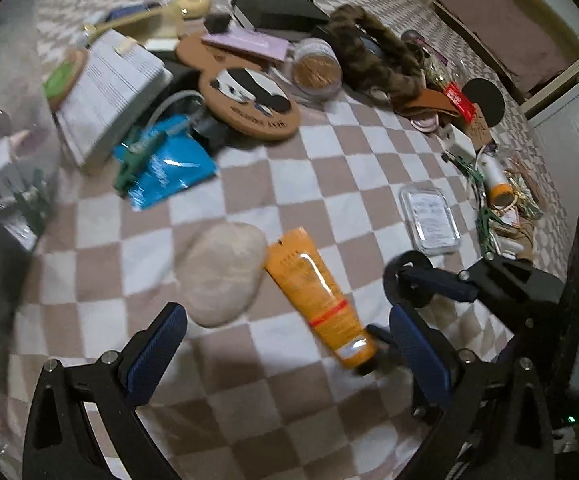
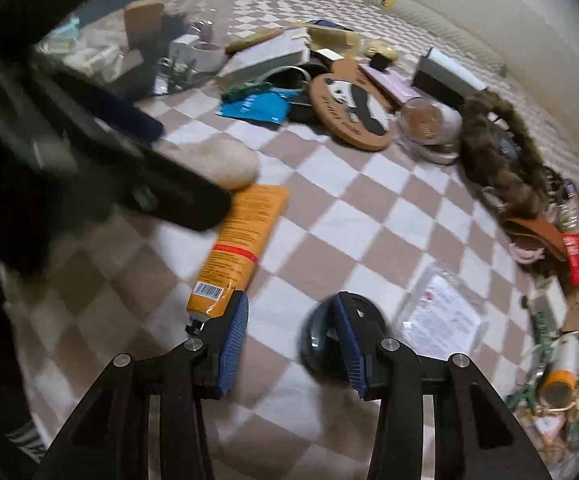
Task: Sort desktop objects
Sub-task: 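Lift the black jar with the right tool while the left tool moves over the orange tube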
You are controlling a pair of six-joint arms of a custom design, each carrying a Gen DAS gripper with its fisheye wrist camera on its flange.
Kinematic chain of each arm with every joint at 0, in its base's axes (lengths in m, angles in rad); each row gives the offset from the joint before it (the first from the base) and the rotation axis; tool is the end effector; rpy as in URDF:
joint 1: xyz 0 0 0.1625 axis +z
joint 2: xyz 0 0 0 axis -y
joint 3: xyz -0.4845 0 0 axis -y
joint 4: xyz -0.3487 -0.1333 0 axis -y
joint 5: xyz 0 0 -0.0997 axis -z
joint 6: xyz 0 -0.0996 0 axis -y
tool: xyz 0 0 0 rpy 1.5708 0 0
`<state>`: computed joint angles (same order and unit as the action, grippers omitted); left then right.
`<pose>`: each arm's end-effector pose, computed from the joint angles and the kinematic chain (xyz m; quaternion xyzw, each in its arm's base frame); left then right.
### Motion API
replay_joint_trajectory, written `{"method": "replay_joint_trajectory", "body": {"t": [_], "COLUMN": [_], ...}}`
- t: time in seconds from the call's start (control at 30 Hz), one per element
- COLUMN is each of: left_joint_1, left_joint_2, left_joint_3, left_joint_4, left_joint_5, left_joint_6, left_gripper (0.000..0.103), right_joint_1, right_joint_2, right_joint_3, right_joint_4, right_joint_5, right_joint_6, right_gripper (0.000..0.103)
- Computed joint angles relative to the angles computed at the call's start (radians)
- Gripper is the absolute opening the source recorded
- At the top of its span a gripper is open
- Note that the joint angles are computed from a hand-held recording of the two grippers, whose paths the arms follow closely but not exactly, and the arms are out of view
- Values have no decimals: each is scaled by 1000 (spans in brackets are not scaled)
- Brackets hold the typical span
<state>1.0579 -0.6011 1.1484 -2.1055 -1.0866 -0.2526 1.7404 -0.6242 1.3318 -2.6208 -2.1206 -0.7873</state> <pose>-0.2340 -0.7817 0.1657 0.1275 0.9624 -0.0839 0.2247 0.2118 -0.7556 0.1725 0.3956 -0.8632 0.0749 0.3047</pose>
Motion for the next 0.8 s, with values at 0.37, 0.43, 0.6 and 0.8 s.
{"method": "replay_joint_trajectory", "body": {"t": [0.37,0.43,0.6,0.8], "left_joint_1": [-16,-24,-45,-52], "left_joint_2": [38,43,52,85], "left_joint_3": [-10,-5,17,8], "left_joint_4": [70,60,40,106], "left_joint_5": [69,97,108,161], "left_joint_6": [-2,2,61,84], "left_gripper": [101,101,97,93], "right_joint_1": [-10,-16,-26,-33], "right_joint_2": [-33,-36,-42,-43], "right_joint_3": [-10,-12,-4,-1], "right_joint_4": [53,42,33,55], "right_joint_5": [27,8,-19,-26], "right_joint_6": [68,73,55,54], "right_gripper": [45,45,45,45]}}
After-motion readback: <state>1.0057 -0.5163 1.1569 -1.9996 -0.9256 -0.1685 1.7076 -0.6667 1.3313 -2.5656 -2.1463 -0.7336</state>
